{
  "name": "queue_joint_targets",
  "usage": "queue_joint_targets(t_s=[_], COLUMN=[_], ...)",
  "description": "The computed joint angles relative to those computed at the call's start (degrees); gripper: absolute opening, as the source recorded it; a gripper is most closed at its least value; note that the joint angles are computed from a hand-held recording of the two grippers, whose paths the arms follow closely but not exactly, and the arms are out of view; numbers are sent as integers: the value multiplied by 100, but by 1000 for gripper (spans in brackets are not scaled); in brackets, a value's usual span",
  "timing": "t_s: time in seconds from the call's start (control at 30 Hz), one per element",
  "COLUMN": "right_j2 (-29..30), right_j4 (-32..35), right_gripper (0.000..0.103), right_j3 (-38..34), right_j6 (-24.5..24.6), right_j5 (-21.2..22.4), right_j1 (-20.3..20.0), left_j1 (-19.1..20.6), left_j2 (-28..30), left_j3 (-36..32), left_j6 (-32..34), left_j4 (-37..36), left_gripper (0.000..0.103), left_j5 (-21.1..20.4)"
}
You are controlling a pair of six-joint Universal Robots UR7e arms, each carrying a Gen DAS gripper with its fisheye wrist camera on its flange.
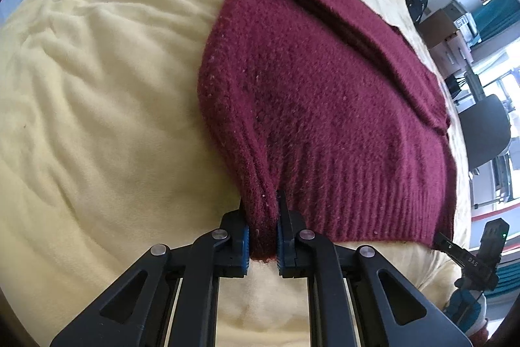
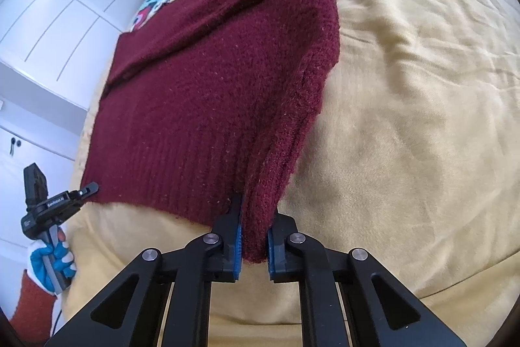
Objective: Fold small clothes
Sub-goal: 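Lift the hem with both grippers and fold it over toward the collar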
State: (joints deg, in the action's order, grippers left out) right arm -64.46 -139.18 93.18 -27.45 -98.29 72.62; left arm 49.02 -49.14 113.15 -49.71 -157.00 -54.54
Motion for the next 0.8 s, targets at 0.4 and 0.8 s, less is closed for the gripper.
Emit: queue_joint_targets(t_s=[0.4, 0.8], right_j2=[-263, -318], right_j4=[134, 24], right_gripper=[10, 10], right_j3=[-83, -432], right_j6=[28, 262], right_j5=[606, 1274], right_j1=[-40, 64], left_j1=[-81, -153], left_j2=[-249, -287], left_j3=[225, -112], left_j6=[15, 643], left_j4=[-555, -1181], left_gripper=[9, 9], left_j5=[11, 80])
